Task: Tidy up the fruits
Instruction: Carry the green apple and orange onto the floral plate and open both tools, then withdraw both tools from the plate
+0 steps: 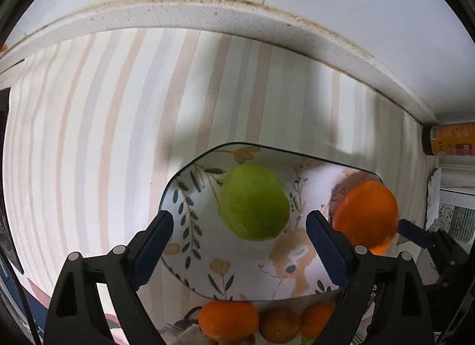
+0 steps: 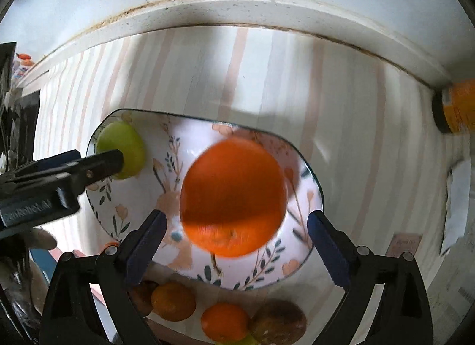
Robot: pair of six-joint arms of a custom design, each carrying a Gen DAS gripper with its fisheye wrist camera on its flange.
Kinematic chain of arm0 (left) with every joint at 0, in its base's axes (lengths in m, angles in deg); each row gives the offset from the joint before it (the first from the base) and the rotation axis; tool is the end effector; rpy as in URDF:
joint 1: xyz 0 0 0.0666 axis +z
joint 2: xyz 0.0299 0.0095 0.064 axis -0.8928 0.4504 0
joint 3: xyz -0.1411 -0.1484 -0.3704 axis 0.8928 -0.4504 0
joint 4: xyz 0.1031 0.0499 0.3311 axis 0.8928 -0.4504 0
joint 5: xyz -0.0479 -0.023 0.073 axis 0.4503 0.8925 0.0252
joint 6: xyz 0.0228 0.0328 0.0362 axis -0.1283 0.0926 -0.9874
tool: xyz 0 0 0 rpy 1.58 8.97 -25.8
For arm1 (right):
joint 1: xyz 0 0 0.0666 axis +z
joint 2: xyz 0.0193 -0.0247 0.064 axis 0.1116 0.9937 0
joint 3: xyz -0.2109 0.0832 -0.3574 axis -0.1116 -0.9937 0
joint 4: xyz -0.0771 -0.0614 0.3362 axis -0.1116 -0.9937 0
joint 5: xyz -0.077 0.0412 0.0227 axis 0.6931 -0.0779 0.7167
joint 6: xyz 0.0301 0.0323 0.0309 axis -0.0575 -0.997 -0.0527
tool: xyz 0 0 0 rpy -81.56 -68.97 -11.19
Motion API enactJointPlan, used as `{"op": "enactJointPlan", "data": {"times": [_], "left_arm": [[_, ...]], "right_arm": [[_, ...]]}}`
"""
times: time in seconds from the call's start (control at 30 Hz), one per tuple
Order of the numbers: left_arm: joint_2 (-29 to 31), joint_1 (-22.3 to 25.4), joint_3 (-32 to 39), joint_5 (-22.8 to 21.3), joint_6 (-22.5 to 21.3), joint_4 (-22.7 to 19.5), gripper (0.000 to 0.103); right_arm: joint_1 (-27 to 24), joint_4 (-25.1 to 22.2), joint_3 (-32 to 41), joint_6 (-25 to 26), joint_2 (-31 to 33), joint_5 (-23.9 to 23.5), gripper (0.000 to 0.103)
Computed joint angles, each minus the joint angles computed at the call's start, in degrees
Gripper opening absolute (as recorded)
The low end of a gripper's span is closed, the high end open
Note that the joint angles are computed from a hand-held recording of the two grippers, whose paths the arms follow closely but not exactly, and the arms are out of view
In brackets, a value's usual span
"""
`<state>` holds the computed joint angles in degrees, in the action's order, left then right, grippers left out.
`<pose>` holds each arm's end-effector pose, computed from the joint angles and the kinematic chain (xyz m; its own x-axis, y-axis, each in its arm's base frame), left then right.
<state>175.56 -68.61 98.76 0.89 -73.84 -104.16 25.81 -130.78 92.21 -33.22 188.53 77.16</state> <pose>0.5296 -0.0565 0.3930 -0.9846 -0.1705 0.0375 -0.1744 0.9703 -0.1677 0.5932 0.2139 0.3748 -0.9849 -0.1666 0.0481 -0.1584 0.9771 0.1418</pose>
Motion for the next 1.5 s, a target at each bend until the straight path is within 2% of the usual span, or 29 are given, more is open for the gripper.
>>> {"op": "enactJointPlan", "data": {"times": [0.17,0.37,0.4,0.5,0.73,0.97,1.17,1.5], "left_arm": [[-5.7,-1.0,-3.5,-4.6,-0.4,2.2,0.091],[-13.9,-1.6,-9.1,-8.8,-1.8,4.4,0.091],[-15.2,-1.6,-9.8,-9.2,-2.2,4.6,0.091],[-18.2,-1.9,-10.7,-10.0,-2.5,4.7,0.091],[-24.2,-3.4,-10.1,-11.5,-3.5,4.1,0.091],[-29.7,-3.6,-8.3,-12.5,-4.7,2.2,0.091],[-33.3,-3.9,-7.8,-11.8,-5.4,0.3,0.092],[-36.6,-4.1,-5.9,-9.1,-5.4,-2.3,0.092]], "right_arm": [[1.6,4.9,-9.0,-4.0,-8.4,3.8,0.098],[4.5,8.1,-13.7,-11.5,-14.9,6.2,0.098],[6.5,9.8,-14.9,-13.8,-15.1,6.9,0.098],[8.1,11.5,-16.6,-16.7,-17.5,7.9,0.098],[11.9,13.6,-19.8,-21.0,-24.2,11.7,0.098],[15.4,13.0,-21.0,-24.1,-30.4,16.2,0.098],[18.5,11.1,-20.0,-26.7,-33.9,20.0,0.098],[22.1,8.7,-18.3,-30.6,-37.2,23.0,0.098]]}}
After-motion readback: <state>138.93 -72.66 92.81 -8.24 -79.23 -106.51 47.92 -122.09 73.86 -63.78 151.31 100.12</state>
